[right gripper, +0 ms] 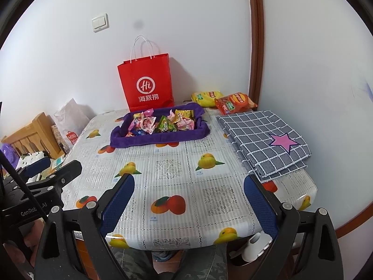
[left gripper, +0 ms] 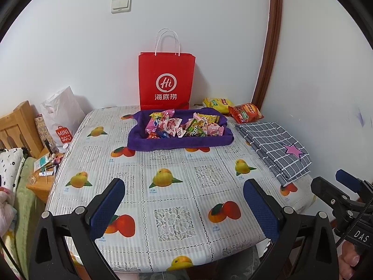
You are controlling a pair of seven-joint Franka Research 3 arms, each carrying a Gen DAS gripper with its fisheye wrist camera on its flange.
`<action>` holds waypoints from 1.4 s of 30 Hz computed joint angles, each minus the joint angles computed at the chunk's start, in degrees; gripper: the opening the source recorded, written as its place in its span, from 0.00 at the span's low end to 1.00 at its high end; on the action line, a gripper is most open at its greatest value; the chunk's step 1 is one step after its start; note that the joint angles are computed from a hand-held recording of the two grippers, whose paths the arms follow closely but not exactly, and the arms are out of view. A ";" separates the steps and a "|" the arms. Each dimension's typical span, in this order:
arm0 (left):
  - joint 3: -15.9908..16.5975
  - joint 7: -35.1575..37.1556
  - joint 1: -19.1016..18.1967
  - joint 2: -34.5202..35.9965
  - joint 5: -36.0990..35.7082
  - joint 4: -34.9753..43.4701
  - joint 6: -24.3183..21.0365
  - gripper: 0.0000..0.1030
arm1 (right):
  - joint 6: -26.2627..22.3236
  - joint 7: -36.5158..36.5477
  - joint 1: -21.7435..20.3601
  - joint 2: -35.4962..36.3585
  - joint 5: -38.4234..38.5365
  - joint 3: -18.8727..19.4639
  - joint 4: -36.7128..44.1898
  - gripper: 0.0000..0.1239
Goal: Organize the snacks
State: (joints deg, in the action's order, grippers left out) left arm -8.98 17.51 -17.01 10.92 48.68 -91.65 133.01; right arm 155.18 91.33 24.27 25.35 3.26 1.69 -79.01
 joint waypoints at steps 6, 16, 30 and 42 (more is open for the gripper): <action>0.01 -0.04 0.05 -0.14 0.00 -0.18 0.15 1.00 | 0.03 0.24 0.26 -0.13 -0.24 -0.18 -0.05 0.76; -0.03 -0.29 0.12 -0.36 0.06 -0.44 0.24 0.99 | 1.10 0.37 0.44 -1.27 -0.57 0.00 -1.60 0.76; -0.13 -0.56 0.14 -0.53 0.15 -0.62 0.22 0.99 | 1.79 0.50 0.58 -1.96 -0.70 0.02 -2.46 0.76; -0.15 -0.69 0.04 -0.41 0.15 -0.39 -0.06 0.99 | 1.96 0.61 0.52 -2.06 -0.62 0.08 -2.46 0.76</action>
State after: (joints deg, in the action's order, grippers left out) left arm -9.13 16.82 -16.97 10.50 48.83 -92.05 132.94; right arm 157.14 91.94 24.80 23.29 2.64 1.77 -81.46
